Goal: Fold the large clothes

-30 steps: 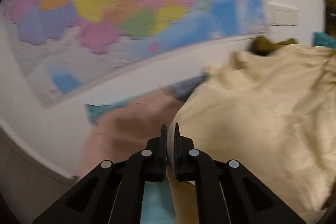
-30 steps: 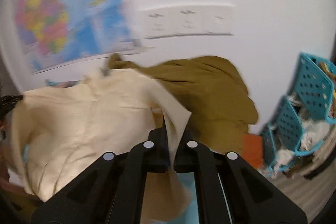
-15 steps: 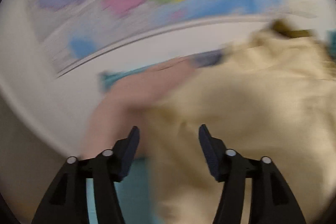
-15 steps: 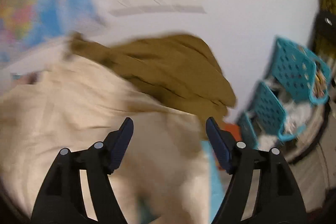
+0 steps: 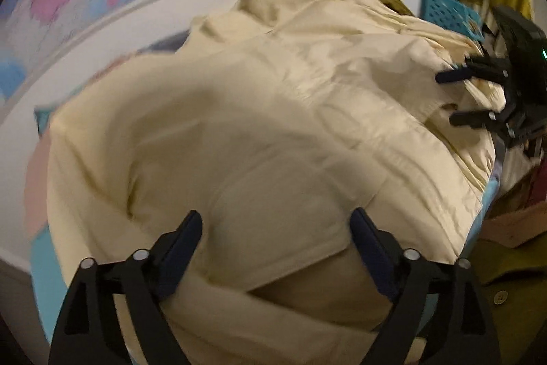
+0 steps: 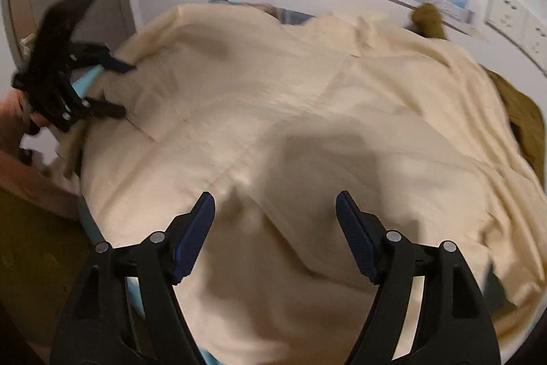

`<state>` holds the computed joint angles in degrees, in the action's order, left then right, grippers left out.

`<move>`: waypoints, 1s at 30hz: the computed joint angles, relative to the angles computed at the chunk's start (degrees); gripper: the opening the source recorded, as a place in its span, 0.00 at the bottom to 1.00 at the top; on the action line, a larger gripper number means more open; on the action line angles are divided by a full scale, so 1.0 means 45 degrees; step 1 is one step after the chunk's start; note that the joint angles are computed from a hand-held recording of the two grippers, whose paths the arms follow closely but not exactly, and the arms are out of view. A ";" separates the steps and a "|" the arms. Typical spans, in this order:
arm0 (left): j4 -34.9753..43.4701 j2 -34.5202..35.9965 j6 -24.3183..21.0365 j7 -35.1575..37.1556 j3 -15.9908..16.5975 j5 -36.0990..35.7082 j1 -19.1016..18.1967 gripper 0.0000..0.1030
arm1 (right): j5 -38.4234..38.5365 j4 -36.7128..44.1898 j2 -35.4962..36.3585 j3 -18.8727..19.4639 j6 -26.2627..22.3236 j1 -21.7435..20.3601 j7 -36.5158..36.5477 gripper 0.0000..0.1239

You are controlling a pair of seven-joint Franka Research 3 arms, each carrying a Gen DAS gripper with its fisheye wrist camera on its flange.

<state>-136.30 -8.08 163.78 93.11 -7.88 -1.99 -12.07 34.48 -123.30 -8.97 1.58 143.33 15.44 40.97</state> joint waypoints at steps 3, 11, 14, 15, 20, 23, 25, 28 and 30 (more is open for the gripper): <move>-0.0092 -0.0275 -0.0398 -0.0254 0.0184 -0.0433 0.0128 0.84 | 0.1545 0.0828 0.0874 -0.0091 -0.0289 0.0302 -0.1252 0.60; -0.0814 -0.1338 0.0211 -0.0025 0.0574 -0.0773 -0.0145 0.86 | -0.0413 0.4190 0.4294 0.0520 -0.1983 -0.0155 0.2121 0.35; -0.0745 -0.1293 -0.0018 0.0085 0.0817 -0.1108 -0.0340 0.87 | 0.1022 0.5032 0.4614 0.0665 -0.2861 -0.0813 0.1595 0.02; -0.0614 -0.1146 -0.0200 -0.0266 0.0584 -0.0638 -0.0075 0.87 | 0.1171 0.5256 0.4676 0.0679 -0.2743 -0.0863 0.1604 0.01; 0.0039 -0.0314 -0.0487 -0.1578 -0.0013 0.1420 0.0759 0.87 | 0.0350 0.6518 0.5295 0.0731 -0.1158 -0.0558 0.2196 0.01; 0.0590 -0.0016 -0.1560 -0.4120 -0.0689 0.5015 0.1926 0.87 | -0.0187 0.8044 0.6537 0.0776 -0.1345 -0.0550 0.3100 0.01; 0.1041 0.0184 -0.2778 -0.6109 -0.0954 0.7596 0.2418 0.84 | -0.1274 0.8550 0.7245 0.0642 -0.1217 -0.0262 0.3667 0.02; 0.1037 -0.0029 -0.3644 -0.7786 -0.0705 0.9001 0.2414 0.81 | -0.0917 0.8591 0.7438 0.0941 -0.1590 -0.0684 0.3935 0.01; 0.0302 -0.0725 -0.2682 -0.7428 -0.0355 0.8195 0.2250 0.81 | -0.0214 0.8210 0.7016 0.1142 -0.1529 -0.1052 0.3788 0.09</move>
